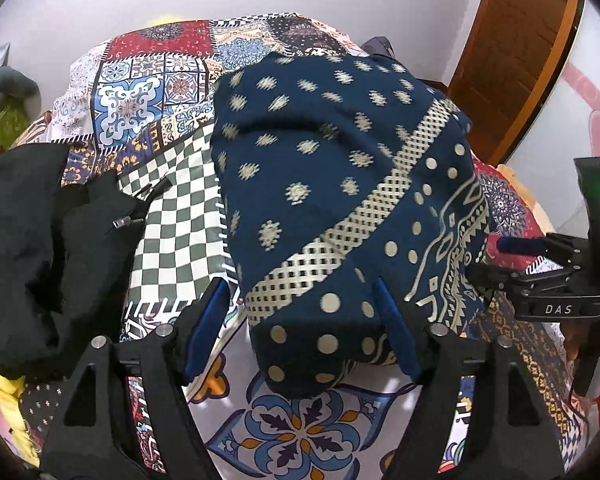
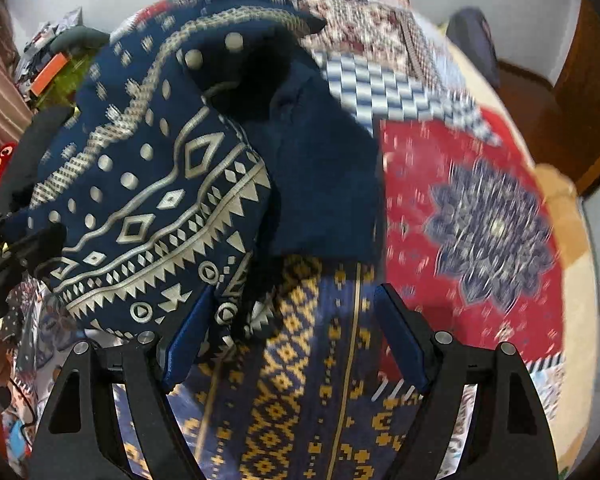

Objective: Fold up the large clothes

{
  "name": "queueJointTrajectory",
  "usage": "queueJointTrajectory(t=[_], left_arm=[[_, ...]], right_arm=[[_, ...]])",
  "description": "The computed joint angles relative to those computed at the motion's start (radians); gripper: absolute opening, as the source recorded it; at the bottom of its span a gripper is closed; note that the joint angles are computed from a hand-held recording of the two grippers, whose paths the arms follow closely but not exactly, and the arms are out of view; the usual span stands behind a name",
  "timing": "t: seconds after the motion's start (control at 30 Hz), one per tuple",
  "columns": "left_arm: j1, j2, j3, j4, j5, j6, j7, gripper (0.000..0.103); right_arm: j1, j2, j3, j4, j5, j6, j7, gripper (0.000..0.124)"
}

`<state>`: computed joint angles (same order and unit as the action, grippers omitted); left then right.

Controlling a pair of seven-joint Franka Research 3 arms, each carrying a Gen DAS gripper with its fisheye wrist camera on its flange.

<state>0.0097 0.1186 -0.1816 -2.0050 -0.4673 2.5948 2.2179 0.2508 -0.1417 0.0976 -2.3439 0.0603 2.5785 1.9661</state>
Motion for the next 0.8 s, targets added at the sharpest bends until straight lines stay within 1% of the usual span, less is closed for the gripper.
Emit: queueJointTrajectory(t=[0.03,0.1,0.23,0.3,0.4,0.53,0.6,0.63,0.7,0.73,0.8], left_arm=[[-0.003,-0.007,-0.003,-0.016,0.001,0.026,0.01,0.075],[-0.01,-0.017,-0.003,-0.04,0.011,0.075,0.019,0.075],[-0.015,-0.018,-0.002,-0.045,0.032,0.095,0.011,0.075],[-0.017,-0.022,-0.003,-0.053,0.04,0.11,0.011,0.076],[-0.018,-0.026,-0.003,-0.059,0.037,0.117,0.011,0.076],[-0.016,-0.026,-0.001,-0.055,0.027,0.107,0.012,0.077],[-0.015,-0.024,-0.001,-0.053,0.022,0.104,0.017,0.078],[-0.015,-0.026,-0.002,-0.053,0.019,0.103,0.02,0.078],[-0.016,-0.025,-0.001,-0.052,0.019,0.102,0.021,0.078],[-0.015,-0.025,-0.002,-0.052,0.016,0.1,0.024,0.078],[-0.017,-0.026,-0.001,-0.055,0.023,0.105,0.022,0.079]], right_arm=[[0.001,-0.009,-0.004,-0.004,0.016,-0.002,-0.003,0.078],[-0.006,-0.028,-0.004,0.004,-0.001,-0.008,-0.007,0.078],[-0.023,-0.04,0.01,0.038,-0.072,0.039,0.001,0.078],[-0.025,-0.024,0.01,0.066,-0.077,0.066,-0.004,0.079],[-0.036,0.029,0.017,0.121,-0.127,0.105,0.043,0.078],[-0.019,0.111,-0.012,0.186,-0.066,0.109,0.002,0.078],[-0.018,0.14,-0.026,0.208,-0.077,0.09,0.012,0.078],[-0.018,0.151,-0.034,0.21,-0.027,0.092,-0.033,0.079],[-0.019,0.137,-0.042,0.19,0.055,0.094,-0.093,0.08],[-0.02,0.125,-0.046,0.179,0.075,0.097,-0.106,0.08],[-0.023,0.099,-0.046,0.154,0.054,0.108,-0.088,0.08]])
